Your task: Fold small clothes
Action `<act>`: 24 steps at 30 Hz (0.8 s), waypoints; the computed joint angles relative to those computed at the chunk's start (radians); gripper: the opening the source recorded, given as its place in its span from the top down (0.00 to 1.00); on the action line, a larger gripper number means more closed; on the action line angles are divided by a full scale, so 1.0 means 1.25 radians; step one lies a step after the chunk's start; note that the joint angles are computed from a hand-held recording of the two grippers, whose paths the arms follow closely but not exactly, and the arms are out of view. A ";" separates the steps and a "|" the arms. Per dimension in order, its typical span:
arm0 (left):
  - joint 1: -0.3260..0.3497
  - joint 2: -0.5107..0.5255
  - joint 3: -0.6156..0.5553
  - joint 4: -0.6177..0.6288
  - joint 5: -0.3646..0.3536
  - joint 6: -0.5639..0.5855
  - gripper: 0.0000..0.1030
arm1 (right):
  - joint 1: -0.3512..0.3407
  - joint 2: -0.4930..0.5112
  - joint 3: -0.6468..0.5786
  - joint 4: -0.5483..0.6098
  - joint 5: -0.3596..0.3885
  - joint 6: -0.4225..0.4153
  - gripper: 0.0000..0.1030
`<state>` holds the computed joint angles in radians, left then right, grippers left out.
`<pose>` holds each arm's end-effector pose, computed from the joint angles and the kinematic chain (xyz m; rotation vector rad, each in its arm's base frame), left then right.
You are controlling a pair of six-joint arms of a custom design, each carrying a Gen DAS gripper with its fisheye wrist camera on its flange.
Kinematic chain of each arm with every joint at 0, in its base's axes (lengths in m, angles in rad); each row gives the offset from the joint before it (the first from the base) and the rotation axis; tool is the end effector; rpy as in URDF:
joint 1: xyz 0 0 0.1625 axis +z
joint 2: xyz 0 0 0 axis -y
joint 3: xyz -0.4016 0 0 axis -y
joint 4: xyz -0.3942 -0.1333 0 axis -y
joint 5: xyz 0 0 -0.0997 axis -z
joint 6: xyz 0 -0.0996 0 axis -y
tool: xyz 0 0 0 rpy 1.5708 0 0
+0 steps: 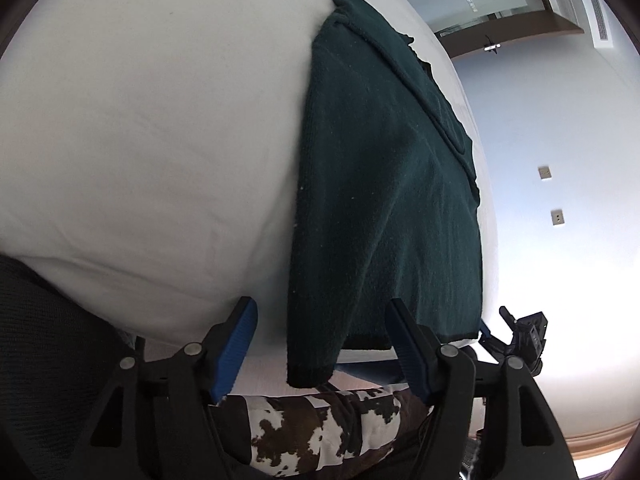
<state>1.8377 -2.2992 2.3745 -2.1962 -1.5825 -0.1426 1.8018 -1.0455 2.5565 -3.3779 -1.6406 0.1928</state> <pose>0.1968 -0.2186 0.3998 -0.6055 2.9403 -0.8466 0.2030 -0.3111 0.0505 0.0431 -3.0997 0.4748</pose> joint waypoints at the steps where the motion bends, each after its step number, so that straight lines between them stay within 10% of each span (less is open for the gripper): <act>1: 0.035 0.014 -0.004 -0.017 -0.044 0.006 0.34 | -0.005 0.001 -0.003 0.000 0.008 0.001 0.31; 10: 0.164 0.091 -0.028 -0.017 -0.244 0.034 0.44 | -0.047 0.005 0.013 -0.012 0.081 0.002 0.31; 14: 0.182 0.109 -0.026 -0.032 -0.269 0.023 0.81 | -0.052 -0.002 0.019 -0.001 0.086 0.004 0.31; 24: 0.168 0.071 -0.013 -0.093 -0.265 -0.002 0.93 | -0.063 -0.040 0.044 0.008 0.070 0.028 0.31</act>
<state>2.0484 -2.2105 2.3582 -2.3121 -1.9139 -0.1457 1.7233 -1.0956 2.6111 -3.3673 -1.5532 0.2277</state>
